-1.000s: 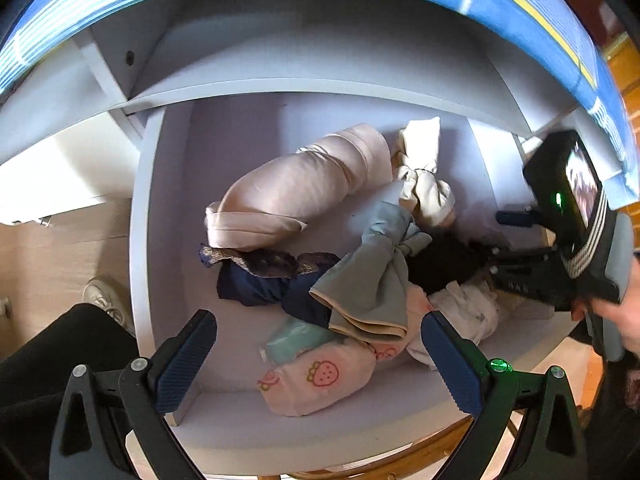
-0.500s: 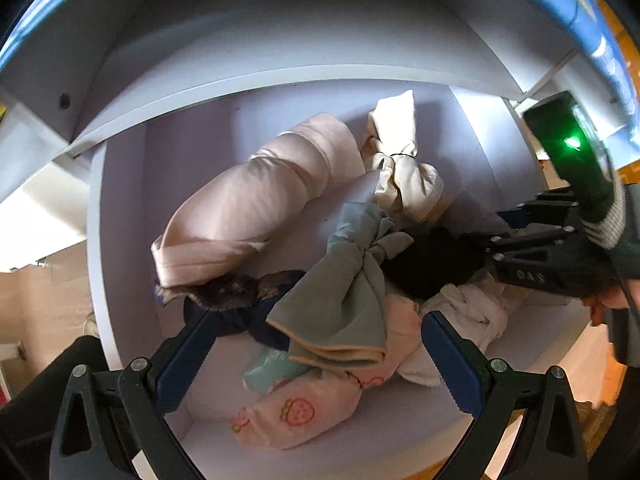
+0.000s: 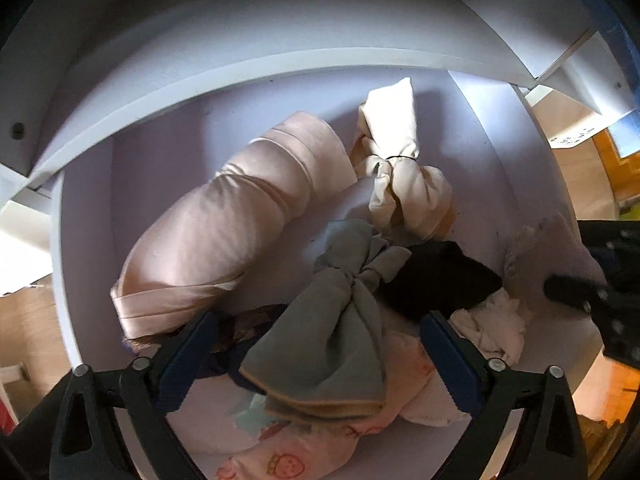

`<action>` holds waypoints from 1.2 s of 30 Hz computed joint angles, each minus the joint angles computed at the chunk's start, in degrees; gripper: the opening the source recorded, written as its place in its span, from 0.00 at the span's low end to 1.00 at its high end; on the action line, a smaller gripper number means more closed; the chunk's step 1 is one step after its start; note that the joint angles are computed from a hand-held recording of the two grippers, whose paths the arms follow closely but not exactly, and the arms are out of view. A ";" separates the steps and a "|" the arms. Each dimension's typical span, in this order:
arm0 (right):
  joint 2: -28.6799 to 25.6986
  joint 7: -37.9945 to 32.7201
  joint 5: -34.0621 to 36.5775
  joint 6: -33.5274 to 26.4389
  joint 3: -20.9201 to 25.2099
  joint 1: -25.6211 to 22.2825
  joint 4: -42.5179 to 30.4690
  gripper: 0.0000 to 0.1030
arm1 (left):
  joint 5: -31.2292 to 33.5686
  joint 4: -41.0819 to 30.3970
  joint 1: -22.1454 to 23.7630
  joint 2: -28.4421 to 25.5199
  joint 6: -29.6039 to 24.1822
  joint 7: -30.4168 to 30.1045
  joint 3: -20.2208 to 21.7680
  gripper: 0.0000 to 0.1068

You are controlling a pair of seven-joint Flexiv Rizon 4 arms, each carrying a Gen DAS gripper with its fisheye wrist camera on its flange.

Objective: Organize soft objects
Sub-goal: 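Grasp the lavender sock with the right gripper and lift it, then drop the lavender sock into the gold tray while the left gripper grasps the grey-blue bundle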

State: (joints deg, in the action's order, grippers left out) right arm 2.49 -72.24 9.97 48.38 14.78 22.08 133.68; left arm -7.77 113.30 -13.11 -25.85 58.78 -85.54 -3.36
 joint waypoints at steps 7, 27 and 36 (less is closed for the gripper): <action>7.99 -0.52 7.69 -0.65 -0.44 0.18 2.04 0.32 | -2.43 -0.45 0.72 -1.76 -2.12 2.36 -1.36 0.61; 18.66 1.31 7.38 2.34 -3.75 0.07 -3.70 0.32 | 0.48 3.44 -0.36 0.11 -0.76 0.73 -0.01 0.36; 14.24 1.38 0.65 3.23 -5.78 -2.59 -13.14 0.32 | 1.85 3.57 -1.28 -0.21 0.41 -1.53 0.43 0.36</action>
State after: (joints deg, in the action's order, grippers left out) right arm 16.72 -70.86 10.62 51.61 9.00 19.49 120.55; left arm -5.92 116.88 -14.38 -26.06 59.19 -87.08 -2.93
